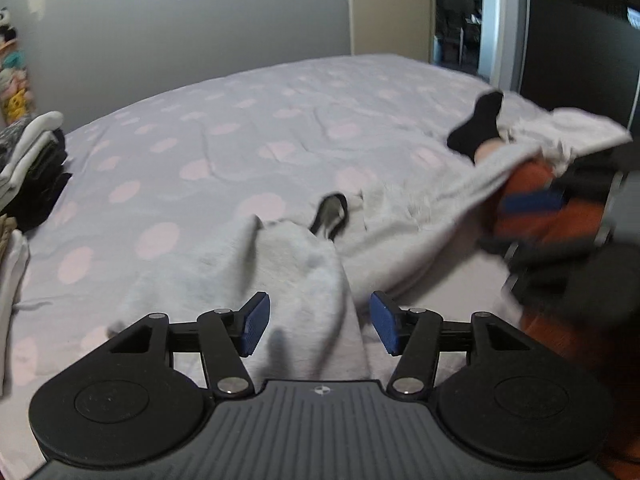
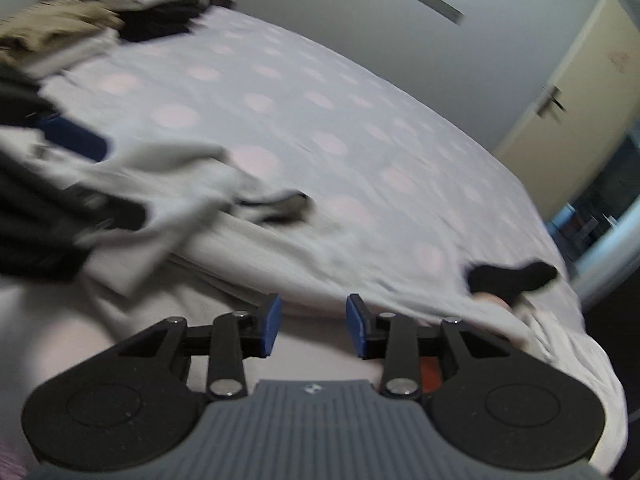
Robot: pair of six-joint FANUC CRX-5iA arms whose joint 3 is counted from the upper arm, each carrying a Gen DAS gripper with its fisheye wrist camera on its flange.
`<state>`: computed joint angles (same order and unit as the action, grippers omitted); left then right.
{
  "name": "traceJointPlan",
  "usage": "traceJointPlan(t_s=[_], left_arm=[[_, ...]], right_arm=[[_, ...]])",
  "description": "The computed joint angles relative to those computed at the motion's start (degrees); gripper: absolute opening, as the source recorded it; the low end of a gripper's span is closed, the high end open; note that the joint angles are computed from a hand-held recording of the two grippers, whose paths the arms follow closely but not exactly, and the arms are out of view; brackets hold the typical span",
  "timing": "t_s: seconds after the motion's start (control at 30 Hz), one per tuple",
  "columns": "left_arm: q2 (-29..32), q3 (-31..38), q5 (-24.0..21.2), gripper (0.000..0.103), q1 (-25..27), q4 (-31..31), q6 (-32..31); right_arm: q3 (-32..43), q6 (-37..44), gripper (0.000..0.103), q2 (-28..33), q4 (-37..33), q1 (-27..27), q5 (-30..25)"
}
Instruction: Fold clothes
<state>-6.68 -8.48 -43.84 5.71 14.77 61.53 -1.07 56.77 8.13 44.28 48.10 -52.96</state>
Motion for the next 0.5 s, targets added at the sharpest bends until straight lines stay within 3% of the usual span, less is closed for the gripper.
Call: traceJointPlan(t_s=[0.07, 0.13, 0.2, 0.27, 0.37, 0.5], left_arm=[[1.23, 1.40, -0.41, 0.064, -1.16, -4.63, 3.14], [2.54, 2.89, -1.04, 0.053, -2.42, -9.27, 6.35], [2.37, 2.63, -0.31, 0.025, -2.20, -10.94, 8.21], [0.96, 0.65, 1.93, 0.012, -0.30, -8.51, 7.80], [-0.98, -0.42, 3.69, 0.010, 1.92, -8.20, 9.32], [-2.09, 0.67, 2.20, 0.010, 5.57, -10.24, 12.91]], right_arm=[[0.47, -0.41, 0.041, 0.18, -0.68, -0.64, -1.09], [1.18, -0.04, 0.044, 0.44, -1.95, -1.19, -1.56], [1.63, 0.80, 0.045, 0.90, -2.22, -1.44, -1.30], [2.23, 1.78, 0.048, 1.54, -2.36, -1.59, -1.01], [4.22, 4.58, 0.049, 3.33, -3.44, -2.22, -0.34], [9.30, 8.34, 0.049, 7.04, -5.57, -3.91, -0.55]])
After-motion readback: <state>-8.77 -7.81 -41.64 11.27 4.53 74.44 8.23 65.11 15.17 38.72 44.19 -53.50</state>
